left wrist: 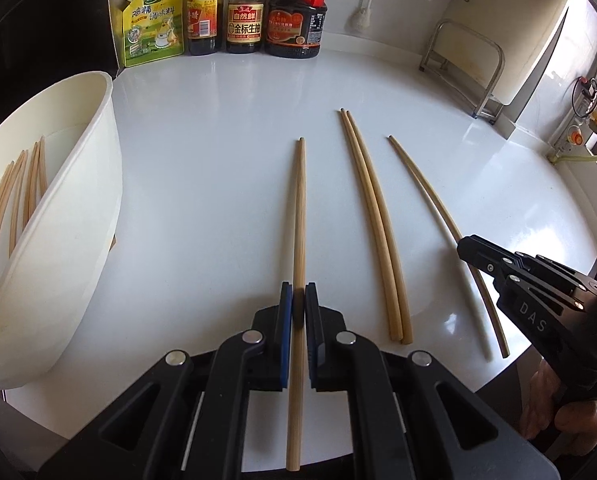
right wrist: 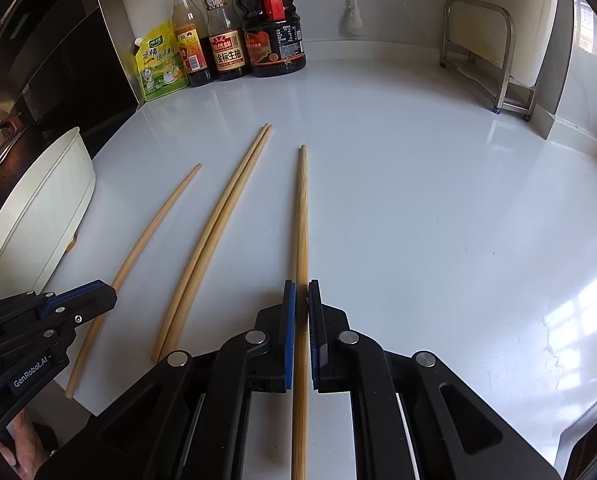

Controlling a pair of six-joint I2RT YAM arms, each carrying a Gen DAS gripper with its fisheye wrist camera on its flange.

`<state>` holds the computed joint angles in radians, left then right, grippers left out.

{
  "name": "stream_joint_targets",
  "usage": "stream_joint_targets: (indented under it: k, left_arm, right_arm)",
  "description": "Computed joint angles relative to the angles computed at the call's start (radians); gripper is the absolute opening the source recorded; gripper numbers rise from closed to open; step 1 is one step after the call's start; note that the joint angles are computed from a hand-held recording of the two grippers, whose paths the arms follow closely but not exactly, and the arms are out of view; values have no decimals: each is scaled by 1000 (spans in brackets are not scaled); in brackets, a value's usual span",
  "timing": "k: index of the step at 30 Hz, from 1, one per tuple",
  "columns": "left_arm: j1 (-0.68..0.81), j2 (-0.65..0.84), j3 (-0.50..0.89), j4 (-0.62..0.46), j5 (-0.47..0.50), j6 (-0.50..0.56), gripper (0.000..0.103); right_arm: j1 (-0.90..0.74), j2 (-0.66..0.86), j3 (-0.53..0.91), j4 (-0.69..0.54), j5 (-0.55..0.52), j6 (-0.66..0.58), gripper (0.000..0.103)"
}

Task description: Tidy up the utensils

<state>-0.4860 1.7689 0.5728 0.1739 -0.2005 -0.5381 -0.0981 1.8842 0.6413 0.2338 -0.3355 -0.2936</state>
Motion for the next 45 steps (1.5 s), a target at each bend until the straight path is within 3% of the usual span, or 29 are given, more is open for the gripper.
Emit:
stream_joint_targets:
  k: [4,9,11,14,18,24,31,45]
  left_arm:
    - [9,31,26,-9,-12,4,9]
    - [0,71,73,-24,-60,16,41]
    - [-2,92,97,-28,-78,23,42]
    - [-13,119,129,-39,-106,38,39]
    - [-30,116,123,-23,-99,45,7]
    - [-21,91,102,-24,-44,29,7]
    - [-24,20,75,-63,3,5,7]
    - [-28,-262,-1,-147,-19,46,7]
  right_arm:
    - [-7,6,0,3,-14,-7,6]
    - [-11,9,-2,9,-25,-14,6]
    - [-15,11,2,3,-36,-15,6]
    - [-18,13,4,1,-42,-17,6]
    - [-21,14,-1,9,-47,-18,6]
    - [-8,13,-14,36,-38,-9,6]
    - [-33,18,15,-18,-85,1,6]
    - [-46,-124,-12,-66,-134,56,6]
